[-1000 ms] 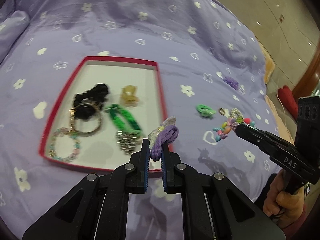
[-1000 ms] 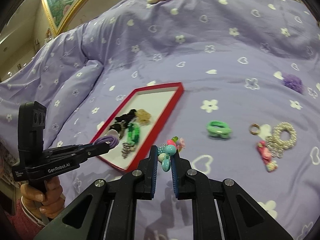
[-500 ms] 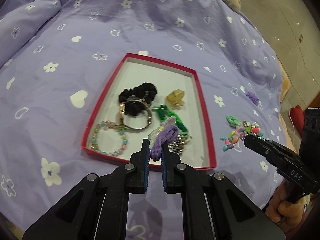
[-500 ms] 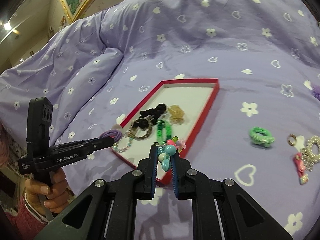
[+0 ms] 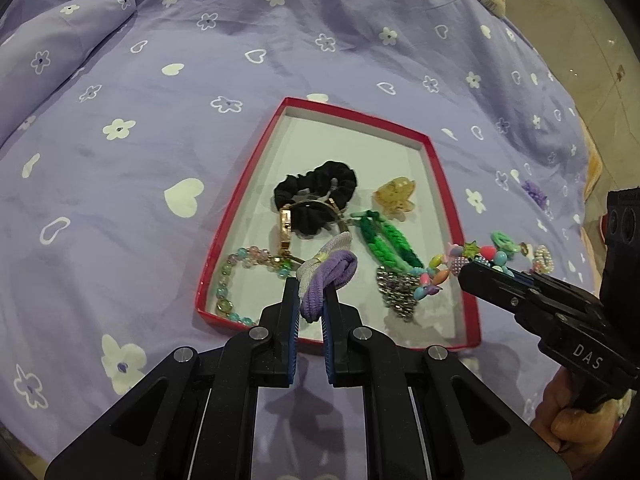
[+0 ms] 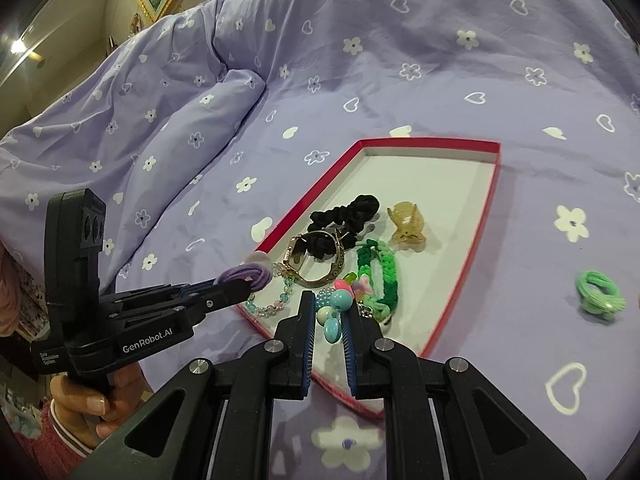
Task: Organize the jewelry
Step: 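Carry both items into the tray and open both tools to release them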
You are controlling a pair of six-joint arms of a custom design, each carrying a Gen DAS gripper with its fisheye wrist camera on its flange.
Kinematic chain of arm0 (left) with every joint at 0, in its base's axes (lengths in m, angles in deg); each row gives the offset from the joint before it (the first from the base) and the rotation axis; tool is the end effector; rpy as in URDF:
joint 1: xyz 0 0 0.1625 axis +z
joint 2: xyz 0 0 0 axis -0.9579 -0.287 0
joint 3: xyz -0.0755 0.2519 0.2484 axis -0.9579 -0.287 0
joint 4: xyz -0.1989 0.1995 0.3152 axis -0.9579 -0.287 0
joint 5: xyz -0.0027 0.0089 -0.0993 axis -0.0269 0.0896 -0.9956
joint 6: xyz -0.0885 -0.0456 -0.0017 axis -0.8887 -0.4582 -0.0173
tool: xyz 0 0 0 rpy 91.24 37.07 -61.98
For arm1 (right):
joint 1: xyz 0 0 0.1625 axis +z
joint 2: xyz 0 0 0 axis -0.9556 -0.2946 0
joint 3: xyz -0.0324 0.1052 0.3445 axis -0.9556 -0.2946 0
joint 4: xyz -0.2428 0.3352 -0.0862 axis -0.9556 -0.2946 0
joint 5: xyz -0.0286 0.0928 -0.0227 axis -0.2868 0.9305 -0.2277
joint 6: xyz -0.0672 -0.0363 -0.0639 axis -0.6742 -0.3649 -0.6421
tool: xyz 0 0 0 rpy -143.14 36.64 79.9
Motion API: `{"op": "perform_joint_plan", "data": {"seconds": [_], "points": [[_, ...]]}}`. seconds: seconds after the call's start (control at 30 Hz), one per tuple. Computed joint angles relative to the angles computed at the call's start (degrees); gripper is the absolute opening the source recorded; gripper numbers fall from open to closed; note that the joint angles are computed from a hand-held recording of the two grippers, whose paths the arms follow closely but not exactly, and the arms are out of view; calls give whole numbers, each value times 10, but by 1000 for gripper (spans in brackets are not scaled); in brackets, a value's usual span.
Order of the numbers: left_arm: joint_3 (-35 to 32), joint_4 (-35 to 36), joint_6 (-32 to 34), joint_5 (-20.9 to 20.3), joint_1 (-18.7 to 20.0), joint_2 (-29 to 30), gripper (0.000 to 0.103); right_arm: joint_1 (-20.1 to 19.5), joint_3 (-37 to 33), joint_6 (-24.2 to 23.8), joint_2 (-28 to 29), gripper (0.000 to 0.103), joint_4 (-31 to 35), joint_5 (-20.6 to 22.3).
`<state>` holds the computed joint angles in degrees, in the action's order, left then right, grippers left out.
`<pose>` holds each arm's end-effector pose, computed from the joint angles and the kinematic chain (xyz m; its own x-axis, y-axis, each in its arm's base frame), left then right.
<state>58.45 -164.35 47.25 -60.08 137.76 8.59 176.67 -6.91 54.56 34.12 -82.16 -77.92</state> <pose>-0.1961 -0.7953 0.1934 -0.7388 0.5640 -0.3690 0.6409 0.7572 -0.1258 0.2555 -0.6846 0.1317 -0.9201 0.0868 0.3819 -0.2037 0.7267 -0.6560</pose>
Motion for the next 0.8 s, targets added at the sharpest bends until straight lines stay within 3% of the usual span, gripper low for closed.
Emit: {"op": "perform_joint_plan", "data": {"seconds": [0.27,0.57,0.8], "points": [[-42,34,-11,11,9,32,9,-15,-19,17,15,13,44,1],[-35,35,-7,24,10,33,11,-22,-15,30,14,17,65,-2],[-28,25,-3,29,8,30,27,-20,-14,33,12,21,69,-8]]}}
